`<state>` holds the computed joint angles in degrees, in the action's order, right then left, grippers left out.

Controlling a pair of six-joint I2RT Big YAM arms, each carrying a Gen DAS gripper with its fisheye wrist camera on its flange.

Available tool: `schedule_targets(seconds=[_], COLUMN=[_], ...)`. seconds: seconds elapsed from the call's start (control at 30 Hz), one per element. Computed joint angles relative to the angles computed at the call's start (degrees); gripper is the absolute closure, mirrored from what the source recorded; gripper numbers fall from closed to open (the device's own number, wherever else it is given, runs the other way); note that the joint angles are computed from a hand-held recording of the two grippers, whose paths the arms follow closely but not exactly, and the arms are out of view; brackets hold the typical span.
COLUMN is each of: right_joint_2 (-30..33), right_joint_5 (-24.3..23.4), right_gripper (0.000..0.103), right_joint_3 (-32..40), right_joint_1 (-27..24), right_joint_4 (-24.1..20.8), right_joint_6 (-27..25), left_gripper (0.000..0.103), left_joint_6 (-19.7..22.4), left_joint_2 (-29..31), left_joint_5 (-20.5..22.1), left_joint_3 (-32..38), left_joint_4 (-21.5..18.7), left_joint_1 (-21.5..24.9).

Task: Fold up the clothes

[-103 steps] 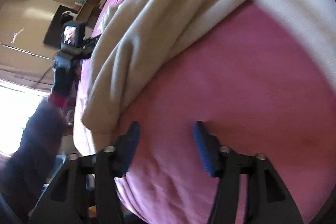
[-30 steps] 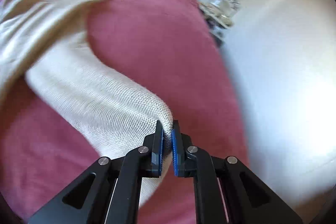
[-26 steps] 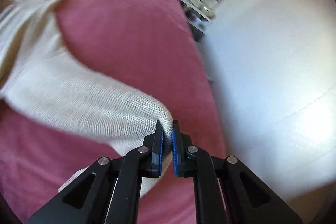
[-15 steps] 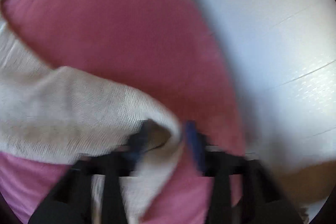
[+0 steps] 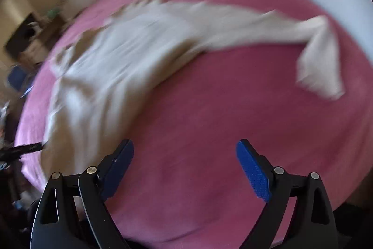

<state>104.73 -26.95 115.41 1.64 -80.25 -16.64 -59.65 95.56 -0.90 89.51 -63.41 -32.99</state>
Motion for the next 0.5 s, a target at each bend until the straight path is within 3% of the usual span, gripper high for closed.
schedule_targets(seconds=[0.07, 0.1, 0.2, 0.23, 0.27, 0.4, 0.5], right_joint_2=[-4.61, -4.41, -5.41, -6.20, -6.68, -8.52, -9.26], right_joint_5=[-2.37, -2.69, -3.33, -3.59, -3.88, -4.15, -3.37], right_gripper=[0.011, 0.011, 0.011, 0.011, 0.011, 0.011, 0.011], right_joint_3=[-7.76, -9.06, -12.23, -13.20, -13.45, -13.86, -13.56], right_joint_1=[1.97, 3.10, 5.26, 5.75, 6.06, 6.42, 6.27], right_joint_4=[1.05, 1.72, 2.56, 2.74, 2.62, 1.63, 1.03], right_joint_6=[1.18, 2.74, 5.24, 5.58, 5.54, 4.23, 3.45], left_gripper=[0.003, 0.008, 0.039, 0.077, 0.099, 0.102, 0.102], left_joint_6=[1.09, 1.76, 3.44, 3.37, 3.05, 0.08, -6.44], left_joint_2=[1.45, 2.56, 4.43, 3.67, 2.60, -2.47, -10.14], left_joint_5=[-2.98, -5.23, -11.44, -13.02, -14.27, -16.13, -15.82], left_joint_3=[1.30, 2.51, 4.63, 3.91, 2.74, -4.01, -12.76], left_joint_4=[-1.68, -3.82, -7.96, -7.50, -6.68, -2.87, 2.43], left_joint_1=[-0.99, -1.57, -3.25, -3.60, -3.73, -3.40, -2.84])
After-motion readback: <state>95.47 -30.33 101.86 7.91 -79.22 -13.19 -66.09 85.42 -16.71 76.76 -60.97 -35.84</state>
